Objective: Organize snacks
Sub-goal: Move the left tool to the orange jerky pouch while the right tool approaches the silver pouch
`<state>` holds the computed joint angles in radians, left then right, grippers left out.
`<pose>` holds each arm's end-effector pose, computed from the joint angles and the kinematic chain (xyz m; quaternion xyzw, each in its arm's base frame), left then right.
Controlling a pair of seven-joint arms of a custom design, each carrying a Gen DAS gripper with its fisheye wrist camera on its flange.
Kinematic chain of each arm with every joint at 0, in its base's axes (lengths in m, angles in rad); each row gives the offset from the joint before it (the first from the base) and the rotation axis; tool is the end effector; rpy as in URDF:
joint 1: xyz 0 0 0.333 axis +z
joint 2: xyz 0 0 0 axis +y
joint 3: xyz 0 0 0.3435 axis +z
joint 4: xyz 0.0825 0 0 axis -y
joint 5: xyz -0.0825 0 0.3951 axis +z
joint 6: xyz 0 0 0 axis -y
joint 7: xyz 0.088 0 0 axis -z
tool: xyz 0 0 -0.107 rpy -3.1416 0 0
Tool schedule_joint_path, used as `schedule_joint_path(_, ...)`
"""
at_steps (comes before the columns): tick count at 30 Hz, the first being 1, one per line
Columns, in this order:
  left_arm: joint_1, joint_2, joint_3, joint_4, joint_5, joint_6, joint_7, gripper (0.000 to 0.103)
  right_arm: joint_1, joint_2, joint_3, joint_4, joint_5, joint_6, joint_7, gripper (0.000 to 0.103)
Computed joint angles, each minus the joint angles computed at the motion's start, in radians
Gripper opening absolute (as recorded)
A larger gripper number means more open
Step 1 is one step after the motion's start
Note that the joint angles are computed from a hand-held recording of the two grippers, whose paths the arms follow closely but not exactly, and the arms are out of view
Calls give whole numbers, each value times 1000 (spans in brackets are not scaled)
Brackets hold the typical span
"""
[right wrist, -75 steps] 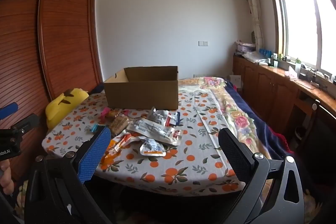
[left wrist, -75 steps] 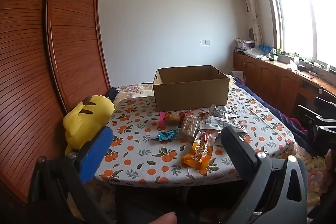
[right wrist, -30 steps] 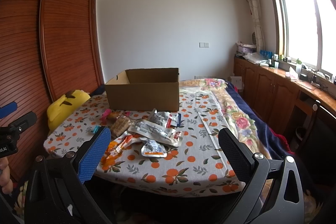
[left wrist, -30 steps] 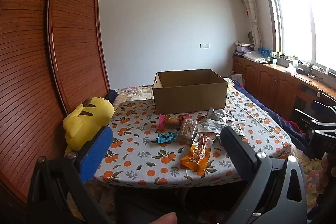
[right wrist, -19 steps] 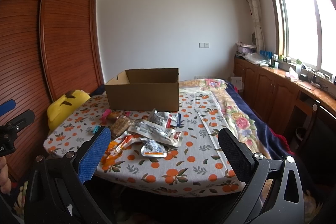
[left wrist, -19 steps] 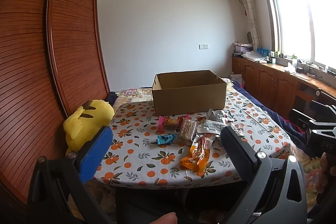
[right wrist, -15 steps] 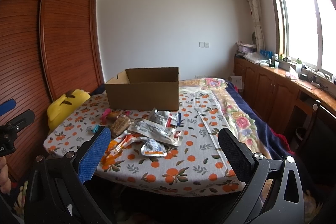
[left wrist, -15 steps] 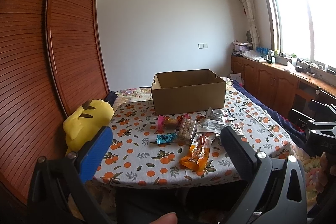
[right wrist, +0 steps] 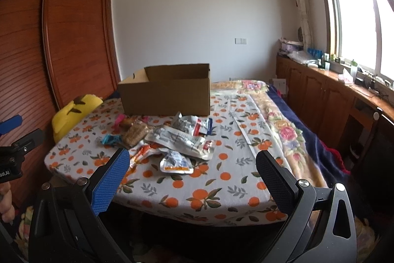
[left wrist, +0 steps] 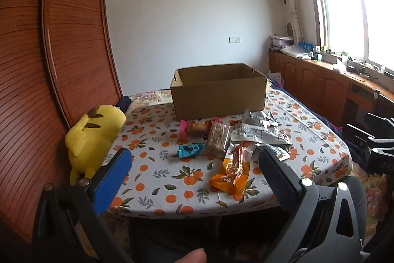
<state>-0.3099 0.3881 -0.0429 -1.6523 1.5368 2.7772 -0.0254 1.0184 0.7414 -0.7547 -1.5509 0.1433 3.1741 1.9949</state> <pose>0.6562 -0.2840 0.4573 -0.5826 0.6165 -0.3443 0.4024 0.6913 0.3486 0.4428 -0.6371 0.5652 -0.3400 0.3988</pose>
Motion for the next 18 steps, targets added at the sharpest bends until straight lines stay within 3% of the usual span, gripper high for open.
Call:
schedule_joint_path(5,11,68,-2,69,-101,44,103,103,-86,16,81,57,-26,-18,-35,103)
schedule_joint_path(10,25,172,-13,169,-298,84,328,103,-205,45,195,155,-71,-62,-68,103)
schedule_joint_path(14,59,250,-59,242,-470,97,533,103,-332,67,342,243,-123,-98,-142,103)
schedule_joint_path(18,104,353,-145,345,-647,68,778,102,-477,116,528,372,-142,-176,-257,103)
